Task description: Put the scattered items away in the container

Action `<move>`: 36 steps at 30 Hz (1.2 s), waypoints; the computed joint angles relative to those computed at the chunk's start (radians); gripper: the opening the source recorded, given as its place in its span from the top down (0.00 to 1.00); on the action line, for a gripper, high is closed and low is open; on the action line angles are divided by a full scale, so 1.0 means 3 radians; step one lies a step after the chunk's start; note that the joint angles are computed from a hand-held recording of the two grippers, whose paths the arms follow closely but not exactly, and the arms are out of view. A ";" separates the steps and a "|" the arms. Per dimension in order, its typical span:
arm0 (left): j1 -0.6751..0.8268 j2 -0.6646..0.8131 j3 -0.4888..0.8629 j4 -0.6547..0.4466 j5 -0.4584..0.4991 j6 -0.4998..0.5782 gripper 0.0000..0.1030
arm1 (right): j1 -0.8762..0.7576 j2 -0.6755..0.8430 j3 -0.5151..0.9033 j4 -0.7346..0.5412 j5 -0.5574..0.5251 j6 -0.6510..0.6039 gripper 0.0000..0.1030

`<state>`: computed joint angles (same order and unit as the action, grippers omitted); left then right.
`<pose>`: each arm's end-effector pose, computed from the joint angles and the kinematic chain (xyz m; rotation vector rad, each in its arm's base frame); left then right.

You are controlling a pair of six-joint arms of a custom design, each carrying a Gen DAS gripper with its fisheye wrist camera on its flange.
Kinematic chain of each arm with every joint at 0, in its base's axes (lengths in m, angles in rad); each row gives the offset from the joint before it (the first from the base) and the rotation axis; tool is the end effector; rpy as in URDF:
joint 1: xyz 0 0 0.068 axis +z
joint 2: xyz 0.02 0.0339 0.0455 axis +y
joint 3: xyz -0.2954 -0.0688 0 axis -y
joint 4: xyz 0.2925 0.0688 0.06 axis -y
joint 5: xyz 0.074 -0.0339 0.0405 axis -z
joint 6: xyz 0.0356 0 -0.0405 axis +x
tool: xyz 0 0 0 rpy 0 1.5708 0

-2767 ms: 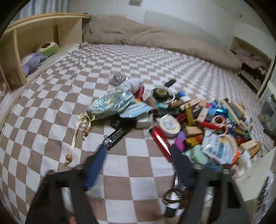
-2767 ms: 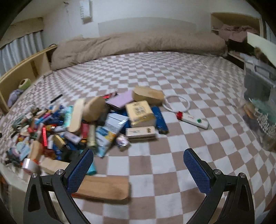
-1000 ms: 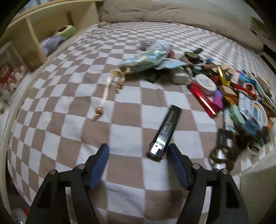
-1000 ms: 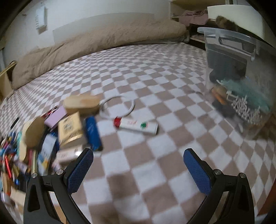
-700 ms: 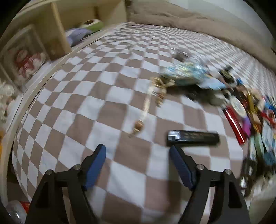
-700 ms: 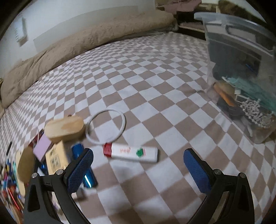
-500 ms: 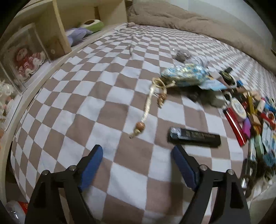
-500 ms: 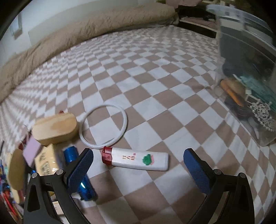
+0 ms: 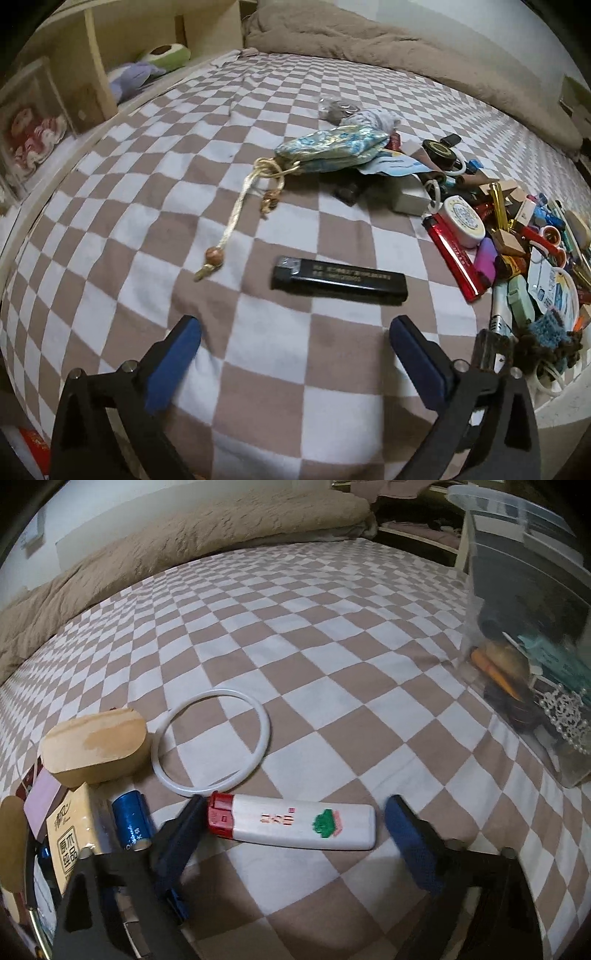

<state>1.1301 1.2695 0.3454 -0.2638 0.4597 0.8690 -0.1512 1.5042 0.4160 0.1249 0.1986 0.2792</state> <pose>0.0979 0.1706 0.1001 -0.2175 2.5457 0.0933 0.2475 -0.0448 0.0876 0.6142 2.4418 -0.1998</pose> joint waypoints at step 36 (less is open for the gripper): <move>-0.0388 -0.0328 -0.0324 0.0377 0.0001 -0.0377 0.21 | 0.0969 -0.2047 -0.1078 -0.1000 0.0194 0.0220 0.18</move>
